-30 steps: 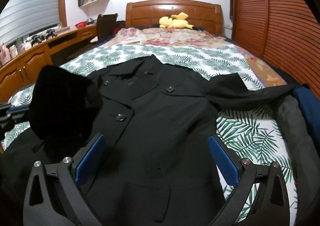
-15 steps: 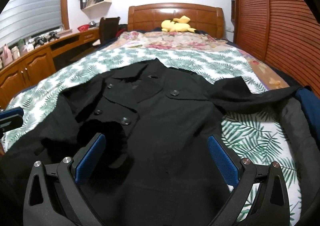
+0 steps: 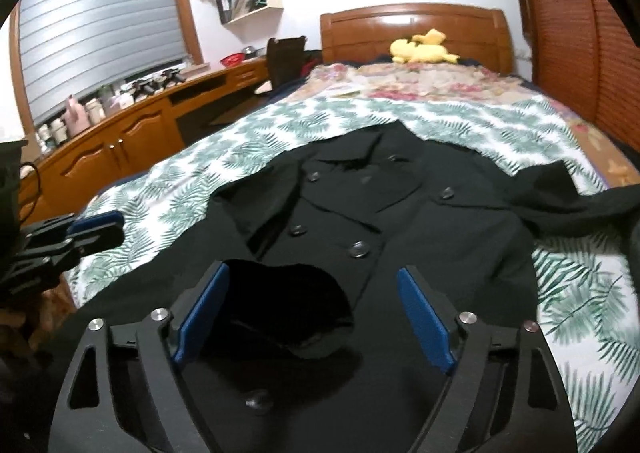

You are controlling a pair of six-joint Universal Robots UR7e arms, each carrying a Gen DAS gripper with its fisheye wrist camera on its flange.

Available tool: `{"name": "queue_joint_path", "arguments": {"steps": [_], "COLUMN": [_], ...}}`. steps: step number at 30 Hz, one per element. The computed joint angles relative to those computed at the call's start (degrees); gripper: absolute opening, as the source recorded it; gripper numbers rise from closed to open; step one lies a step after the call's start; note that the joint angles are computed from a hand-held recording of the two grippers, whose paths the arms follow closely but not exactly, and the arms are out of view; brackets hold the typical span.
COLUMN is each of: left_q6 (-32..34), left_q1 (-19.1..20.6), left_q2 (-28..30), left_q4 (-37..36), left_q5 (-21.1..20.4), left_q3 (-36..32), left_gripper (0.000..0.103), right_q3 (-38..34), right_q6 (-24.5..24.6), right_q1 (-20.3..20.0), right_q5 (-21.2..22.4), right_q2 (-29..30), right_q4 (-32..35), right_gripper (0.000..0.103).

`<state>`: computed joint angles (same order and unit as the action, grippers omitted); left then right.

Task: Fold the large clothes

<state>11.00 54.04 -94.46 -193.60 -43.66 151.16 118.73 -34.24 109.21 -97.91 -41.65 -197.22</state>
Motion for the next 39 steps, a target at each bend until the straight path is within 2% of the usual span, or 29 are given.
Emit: {"name": "queue_joint_path", "arguments": {"steps": [8, 15, 19, 22, 24, 25, 27, 29, 35, 39], "left_q6": [0.4, 0.3, 0.3, 0.6, 0.7, 0.8, 0.8, 0.8, -0.1, -0.2], "left_q1": [-0.3, -0.4, -0.5, -0.5, -0.5, -0.5, -0.4, -0.2, 0.2, -0.1], "left_q2": [0.8, 1.0, 0.7, 0.3, -0.1, -0.3, -0.6, -1.1, -1.7, -1.6], "left_q4": [-3.0, -3.1, -2.7, -2.7, -2.7, -2.8, -3.1, -3.0, -2.2, -2.3], "left_q5": [1.7, 1.9, 2.0, 1.8, 1.7, 1.6, 1.6, 1.1, 0.1, -0.3], "left_q3": [0.4, 0.4, 0.3, 0.3, 0.2, 0.2, 0.3, 0.4, 0.4, 0.6], "left_gripper": [0.025, 0.026, 0.026, 0.026, 0.026, 0.026, 0.026, 0.026, 0.026, 0.026], "right_q3": [1.2, 0.5, 0.9, 1.5, 2.2, 2.2, 2.9, 4.1, 7.8, 9.8], "right_q6": [0.3, -0.8, -0.7, -0.8, -1.6, -1.8, -2.5, -3.4, -3.4, -5.0], "right_q1": [1.1, 2.0, 1.1, 0.7, 0.9, 1.2, 1.8, 2.3, 1.6, 1.5], "right_q5": [1.3, -2.0, -2.8, -2.5, -2.3, -2.8, -3.5, -4.4, -5.2, -9.3], "right_q2": [-0.9, 1.9, 2.5, 2.1, 1.8, 1.8, 1.4, 0.8, -3.4, -4.6], "right_q4": [1.9, 5.2, 6.9, 7.5, 6.3, 5.5, 2.7, -2.7, -13.3, -20.9], "right_gripper": [0.083, 0.083, 0.082, 0.057, 0.014, 0.009, 0.003, 0.002, 0.0, 0.0]}}
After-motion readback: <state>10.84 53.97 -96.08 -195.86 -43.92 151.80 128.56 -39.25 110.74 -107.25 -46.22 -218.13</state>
